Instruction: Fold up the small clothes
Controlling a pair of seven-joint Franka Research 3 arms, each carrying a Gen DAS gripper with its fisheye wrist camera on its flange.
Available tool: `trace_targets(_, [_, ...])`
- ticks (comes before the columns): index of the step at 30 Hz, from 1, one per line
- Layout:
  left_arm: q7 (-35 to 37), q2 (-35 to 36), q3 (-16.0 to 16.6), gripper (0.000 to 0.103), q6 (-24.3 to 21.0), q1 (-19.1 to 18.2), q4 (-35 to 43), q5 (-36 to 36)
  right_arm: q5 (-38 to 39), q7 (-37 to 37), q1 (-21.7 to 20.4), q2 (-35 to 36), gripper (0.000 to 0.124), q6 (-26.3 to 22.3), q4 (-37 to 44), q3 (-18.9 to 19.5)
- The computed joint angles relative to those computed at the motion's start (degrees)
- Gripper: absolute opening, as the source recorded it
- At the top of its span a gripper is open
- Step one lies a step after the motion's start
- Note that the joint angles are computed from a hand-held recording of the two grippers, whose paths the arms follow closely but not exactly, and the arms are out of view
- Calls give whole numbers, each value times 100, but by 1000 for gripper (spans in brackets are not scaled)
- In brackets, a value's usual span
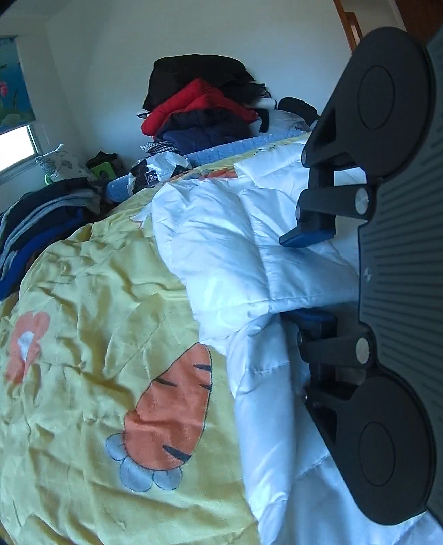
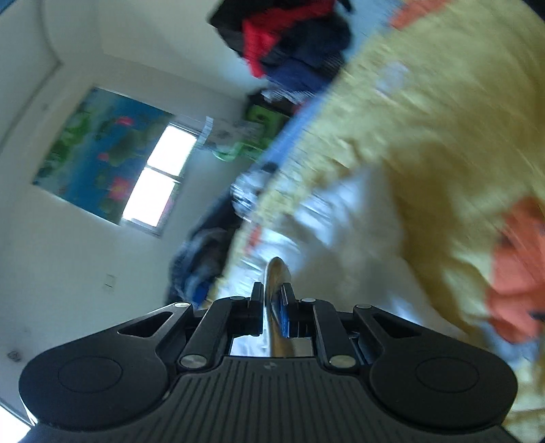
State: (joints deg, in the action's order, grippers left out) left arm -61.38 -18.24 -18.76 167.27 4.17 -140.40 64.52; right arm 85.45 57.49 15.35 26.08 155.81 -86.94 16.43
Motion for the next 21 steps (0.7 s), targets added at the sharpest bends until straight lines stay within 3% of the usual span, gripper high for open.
trace_targets(3, [-85, 44, 46, 36, 181, 52, -14, 27, 294, -85, 43, 60, 25, 419, -35, 21])
trace_targets(4, [-84, 65, 43, 36, 217, 75, -10, 58, 194, 77, 85, 78, 46, 489, -32, -14])
trace_targets(6, [102, 78, 70, 36, 218, 29, -7, -27, 108, 122, 72, 96, 70, 451, -24, -4])
trace_targets(9, [199, 78, 60, 40, 237, 26, 0, -117, -697, 585, 189, 112, 71, 303, 12, -137])
trace_targets(12, [204, 133, 34, 43, 224, 58, 55, -159, -1604, 1018, 238, 145, 70, -52, 81, -191])
trace_targets(14, [367, 184, 63, 45, 176, 14, 109, -265, -2054, 1160, 257, 200, 61, -287, 165, -183])
trace_targets(16, [581, 217, 93, 48, 93, -55, 158, -412, -2795, 1515, 434, 254, 13, -385, 240, -330])
trace_targets(19, [739, 209, 76, 56, -13, -102, 205, -471, -3136, 1281, 445, 157, 12, -198, 94, -195])
trace_targets(21, [892, 183, 48, 57, -148, -152, 234, -478, -2762, 774, 281, 1, 12, 139, -89, 71])
